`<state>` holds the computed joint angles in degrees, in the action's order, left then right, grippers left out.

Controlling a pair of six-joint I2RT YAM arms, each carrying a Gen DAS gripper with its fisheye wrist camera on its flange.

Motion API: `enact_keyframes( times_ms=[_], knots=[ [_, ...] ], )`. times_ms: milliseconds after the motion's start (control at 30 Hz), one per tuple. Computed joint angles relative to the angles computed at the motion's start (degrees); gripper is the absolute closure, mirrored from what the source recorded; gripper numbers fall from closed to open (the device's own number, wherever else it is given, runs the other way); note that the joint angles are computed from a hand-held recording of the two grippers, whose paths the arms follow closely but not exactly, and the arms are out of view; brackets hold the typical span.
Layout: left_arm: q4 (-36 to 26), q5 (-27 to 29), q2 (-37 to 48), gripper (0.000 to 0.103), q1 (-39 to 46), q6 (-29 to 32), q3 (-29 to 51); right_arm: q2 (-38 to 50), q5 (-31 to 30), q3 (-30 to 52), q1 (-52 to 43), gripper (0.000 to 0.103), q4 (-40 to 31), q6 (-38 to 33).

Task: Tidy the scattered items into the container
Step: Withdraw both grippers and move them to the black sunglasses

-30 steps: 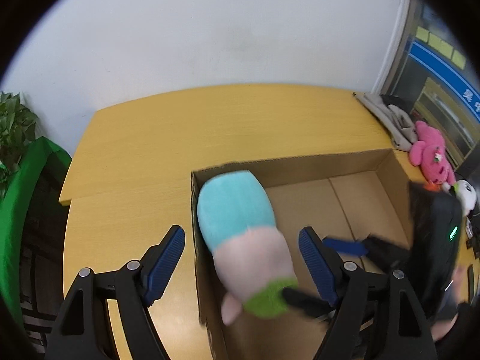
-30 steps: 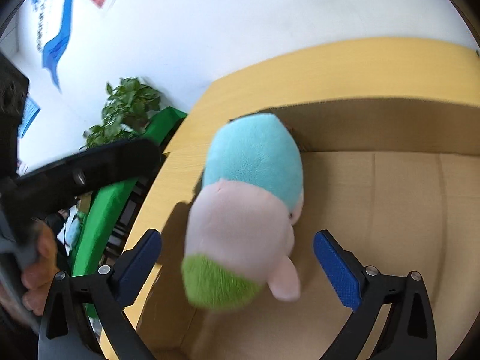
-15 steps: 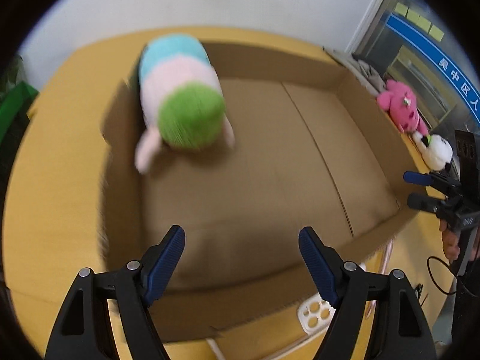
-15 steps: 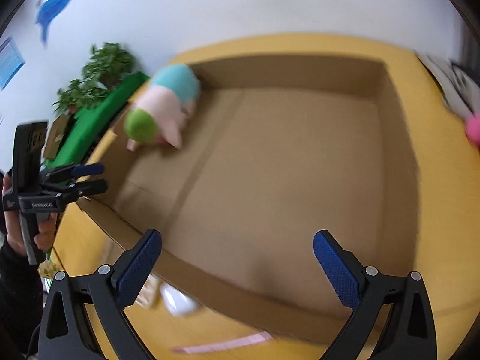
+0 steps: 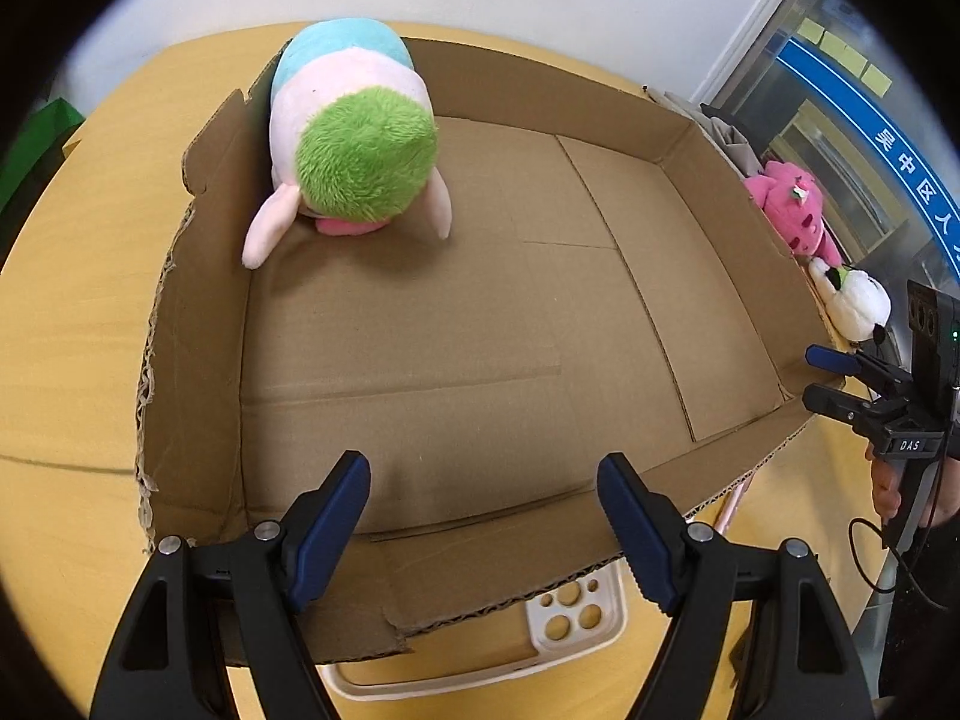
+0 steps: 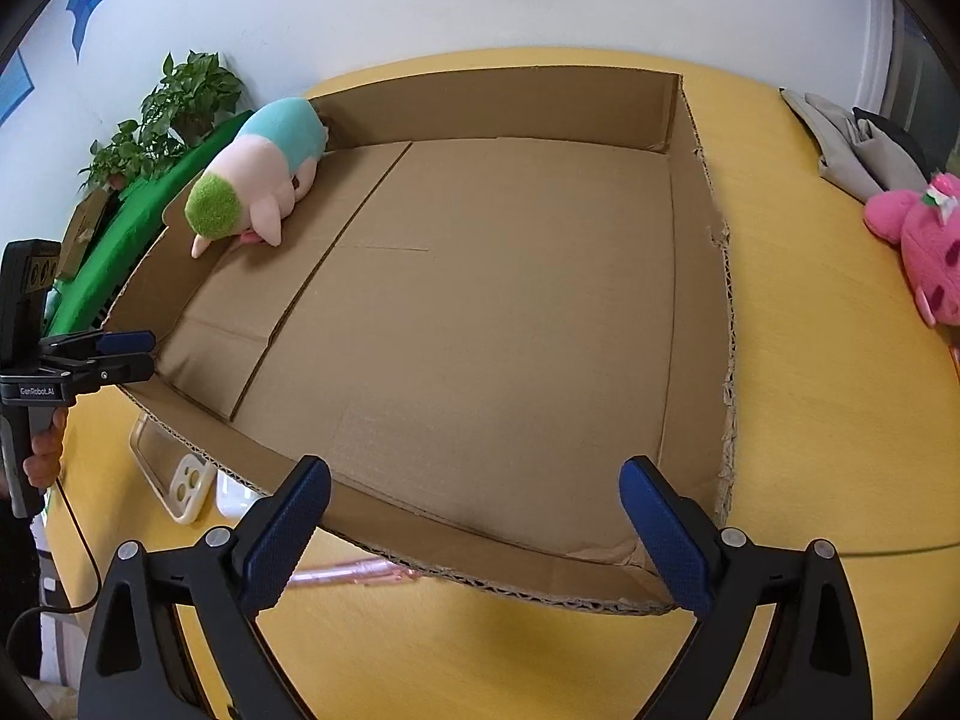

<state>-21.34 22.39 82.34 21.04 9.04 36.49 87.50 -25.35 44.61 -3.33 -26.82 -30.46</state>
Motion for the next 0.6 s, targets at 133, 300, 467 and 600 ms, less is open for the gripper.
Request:
enact_keyframes(
  times_ms=[133,300,467,600],
  knots=[
    [-0.6,0.0,-4.3,0.025,-0.1,0.5,-3.1,1.6,-0.4,1.0,-1.8,0.004,0.1,-2.3],
    [-1.6,-3.1,-11.1,0.025,-0.8,-0.2,-5.7,-0.1,1.3,0.4,-1.8,0.003,0.5,-1.5],
    [-9.4,-0.6,-26.3,0.024,0.3,1.3,-8.6,-10.3,-2.8,-4.0,-3.5,0.0,-1.9,-3.7],
    [-15.2,-0.4,-39.7,0.024,-6.1,-2.9,-12.4,-20.0,-6.5,-8.9,-5.9,0.0,-4.5,-6.8]
  ],
)
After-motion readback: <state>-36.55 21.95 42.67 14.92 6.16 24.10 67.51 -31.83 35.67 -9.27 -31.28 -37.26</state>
